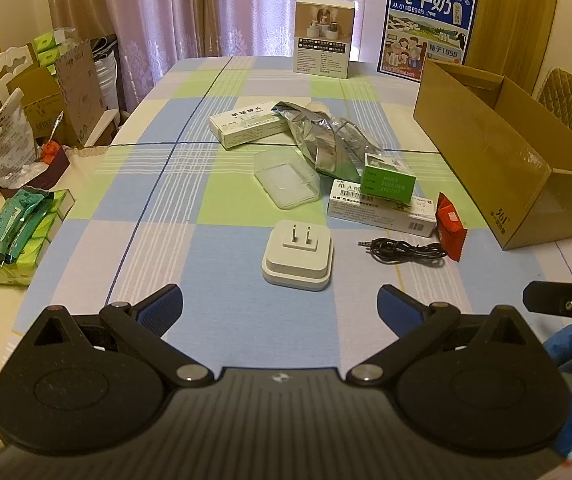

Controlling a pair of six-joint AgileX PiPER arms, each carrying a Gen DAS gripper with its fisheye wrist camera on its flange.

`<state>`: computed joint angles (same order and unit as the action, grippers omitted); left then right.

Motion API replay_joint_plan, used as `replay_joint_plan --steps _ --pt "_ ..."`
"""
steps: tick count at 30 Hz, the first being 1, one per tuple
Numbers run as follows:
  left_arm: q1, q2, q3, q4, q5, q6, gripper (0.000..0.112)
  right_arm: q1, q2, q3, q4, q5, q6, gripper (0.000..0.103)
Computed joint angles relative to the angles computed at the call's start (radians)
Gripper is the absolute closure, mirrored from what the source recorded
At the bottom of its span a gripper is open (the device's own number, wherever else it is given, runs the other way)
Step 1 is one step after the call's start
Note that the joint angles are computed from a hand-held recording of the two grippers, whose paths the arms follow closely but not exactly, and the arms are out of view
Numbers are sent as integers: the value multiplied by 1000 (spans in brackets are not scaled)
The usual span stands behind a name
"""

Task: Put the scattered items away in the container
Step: 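Move both tools toward the black cable and white plug adapter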

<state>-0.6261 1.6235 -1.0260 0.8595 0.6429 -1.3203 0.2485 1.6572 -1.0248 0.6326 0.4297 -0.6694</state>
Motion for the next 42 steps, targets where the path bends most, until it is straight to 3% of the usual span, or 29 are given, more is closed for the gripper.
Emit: replay_joint_plan --steps 3,8,13,24,32,42 --pt "7 1 -1 -10 -13 3 10 -2 8 -25 -40 35 39 2" --pt "21 -10 9 -27 -36 12 10 19 -11 -32 -164 11 175 2" --pt "33 -6 5 -52 -54 29 10 6 10 -81 -135 51 170 2" --pt "59 -11 6 -105 -70 63 10 47 98 -197 -267 89 297 2" --pt "134 -3 -31 -331 -112 303 10 60 164 -257 -287 122 295 2" --pt "200 63 -127 -341 -61 498 10 87 245 -334 -355 141 348 2"
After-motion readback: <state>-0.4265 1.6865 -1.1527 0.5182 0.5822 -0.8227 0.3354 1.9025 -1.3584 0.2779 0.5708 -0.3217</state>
